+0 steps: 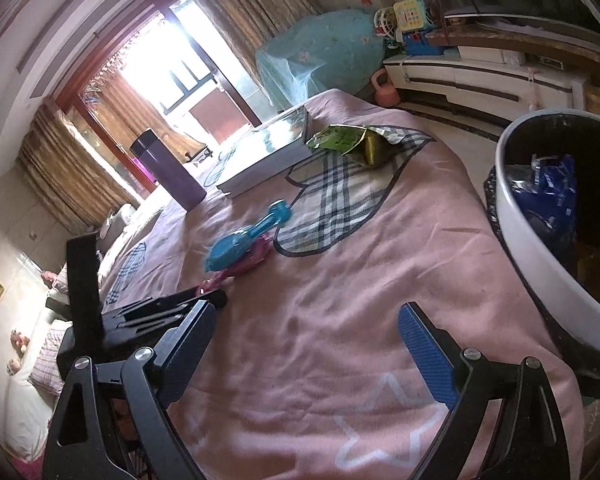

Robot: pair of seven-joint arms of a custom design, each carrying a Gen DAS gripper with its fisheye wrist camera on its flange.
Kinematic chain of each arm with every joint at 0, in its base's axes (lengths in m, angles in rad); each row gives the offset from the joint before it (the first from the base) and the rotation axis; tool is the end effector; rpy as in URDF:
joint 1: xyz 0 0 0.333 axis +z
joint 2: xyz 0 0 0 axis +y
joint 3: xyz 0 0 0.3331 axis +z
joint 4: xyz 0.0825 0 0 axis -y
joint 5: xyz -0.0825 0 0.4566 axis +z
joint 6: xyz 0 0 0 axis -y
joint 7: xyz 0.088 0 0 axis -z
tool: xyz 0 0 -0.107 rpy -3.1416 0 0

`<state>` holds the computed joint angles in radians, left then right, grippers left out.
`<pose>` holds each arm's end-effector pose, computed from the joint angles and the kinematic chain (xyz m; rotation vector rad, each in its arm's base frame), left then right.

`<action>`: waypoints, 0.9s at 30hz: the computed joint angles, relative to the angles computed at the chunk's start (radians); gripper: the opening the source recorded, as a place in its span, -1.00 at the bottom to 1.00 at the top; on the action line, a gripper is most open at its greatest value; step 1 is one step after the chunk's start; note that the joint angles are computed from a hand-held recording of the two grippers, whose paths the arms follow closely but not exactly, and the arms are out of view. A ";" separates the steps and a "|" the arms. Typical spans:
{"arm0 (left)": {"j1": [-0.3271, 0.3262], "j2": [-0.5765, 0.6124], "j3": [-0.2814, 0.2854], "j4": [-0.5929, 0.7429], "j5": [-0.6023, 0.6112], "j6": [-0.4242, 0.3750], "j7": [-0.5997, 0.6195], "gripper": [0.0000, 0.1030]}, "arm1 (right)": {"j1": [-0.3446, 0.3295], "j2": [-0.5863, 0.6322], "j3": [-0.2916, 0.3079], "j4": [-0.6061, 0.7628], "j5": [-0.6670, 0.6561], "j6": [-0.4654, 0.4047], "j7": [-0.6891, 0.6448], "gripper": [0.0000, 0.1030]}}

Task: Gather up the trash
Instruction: 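Grasp the pink hairbrush with the left tool while the right tool grasps the blue hairbrush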

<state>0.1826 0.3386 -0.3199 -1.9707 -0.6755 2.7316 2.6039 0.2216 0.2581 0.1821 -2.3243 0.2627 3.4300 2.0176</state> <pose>0.6981 -0.0622 0.3145 -1.3602 2.4567 -0.8607 0.5752 0.2117 0.2850 -1.3227 1.9012 -0.2742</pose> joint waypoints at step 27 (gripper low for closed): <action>-0.083 -0.199 0.145 -0.223 -0.278 -0.051 0.174 -0.36 | -0.419 0.179 0.415 0.130 -0.204 -0.007 0.060 -0.76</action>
